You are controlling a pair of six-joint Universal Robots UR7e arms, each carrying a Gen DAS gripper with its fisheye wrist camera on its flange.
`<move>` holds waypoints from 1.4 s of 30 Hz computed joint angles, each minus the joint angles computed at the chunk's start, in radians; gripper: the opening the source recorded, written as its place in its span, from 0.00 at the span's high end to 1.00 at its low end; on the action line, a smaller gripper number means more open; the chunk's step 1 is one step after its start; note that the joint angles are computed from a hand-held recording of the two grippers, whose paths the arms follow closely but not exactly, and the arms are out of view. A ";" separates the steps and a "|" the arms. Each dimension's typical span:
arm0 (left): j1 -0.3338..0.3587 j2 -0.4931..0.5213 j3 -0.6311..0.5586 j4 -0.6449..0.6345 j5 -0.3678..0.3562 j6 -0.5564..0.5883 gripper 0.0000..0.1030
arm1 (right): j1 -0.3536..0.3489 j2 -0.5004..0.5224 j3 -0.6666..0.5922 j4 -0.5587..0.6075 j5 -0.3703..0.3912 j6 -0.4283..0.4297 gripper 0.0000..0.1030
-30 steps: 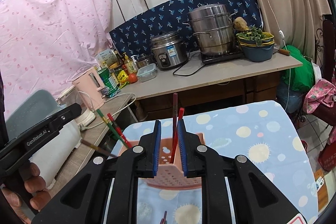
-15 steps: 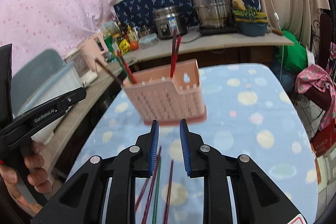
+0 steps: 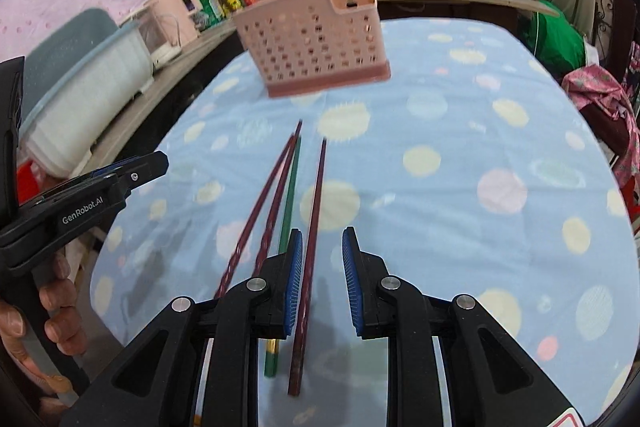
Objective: Organize utensils
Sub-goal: 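Move both open grippers back down to the remaining chopsticks on the cloth, then grasp a dark red chopstick with the left gripper while the right gripper grasps another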
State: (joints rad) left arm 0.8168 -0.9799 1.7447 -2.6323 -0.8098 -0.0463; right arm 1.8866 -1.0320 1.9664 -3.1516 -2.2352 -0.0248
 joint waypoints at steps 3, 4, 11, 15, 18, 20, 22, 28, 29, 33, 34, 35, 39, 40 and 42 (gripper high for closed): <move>0.002 -0.017 0.042 0.026 -0.005 -0.026 0.67 | -0.001 0.003 0.022 0.022 0.003 0.020 0.80; 0.002 -0.021 0.050 0.032 -0.007 -0.034 0.67 | 0.001 0.006 0.027 0.023 -0.002 0.020 0.80; 0.003 -0.045 0.104 0.066 -0.032 -0.071 0.67 | 0.001 0.019 0.045 0.041 -0.006 0.032 0.80; 0.000 -0.050 0.120 0.081 -0.042 -0.080 0.67 | -0.001 0.021 0.049 0.056 -0.002 0.037 0.80; -0.001 -0.054 0.127 0.088 -0.051 -0.083 0.67 | 0.001 0.028 0.049 0.065 -0.003 0.035 0.80; -0.003 -0.055 0.131 0.092 -0.056 -0.083 0.67 | 0.002 0.032 0.049 0.071 -0.005 0.033 0.80; -0.005 -0.056 0.135 0.098 -0.060 -0.084 0.67 | 0.002 0.035 0.049 0.077 -0.007 0.035 0.80; -0.007 -0.058 0.141 0.112 -0.076 -0.088 0.67 | 0.007 0.044 0.049 0.066 -0.028 0.021 0.82; -0.007 -0.058 0.142 0.115 -0.078 -0.088 0.67 | 0.008 0.046 0.049 0.063 -0.034 0.017 0.83; -0.008 -0.059 0.146 0.124 -0.085 -0.090 0.67 | 0.008 0.048 0.050 0.057 -0.041 0.015 0.86; -0.008 -0.059 0.147 0.126 -0.088 -0.089 0.67 | 0.008 0.047 0.051 0.057 -0.042 0.017 0.88; -0.009 -0.059 0.148 0.130 -0.090 -0.090 0.67 | 0.007 0.046 0.052 0.056 -0.043 0.019 0.89; -0.009 -0.058 0.151 0.147 -0.102 -0.095 0.67 | 0.008 0.046 0.053 0.054 -0.047 0.021 0.92; -0.009 -0.058 0.151 0.151 -0.105 -0.097 0.67 | 0.007 0.045 0.054 0.052 -0.047 0.022 0.92; -0.007 -0.057 0.150 0.160 -0.111 -0.102 0.67 | 0.005 0.043 0.056 0.051 -0.042 0.025 0.92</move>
State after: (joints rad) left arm 0.8097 -1.0371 1.8947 -2.4727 -0.9204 -0.1483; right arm 1.8918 -0.9893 2.0222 -3.1004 -2.2777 0.0004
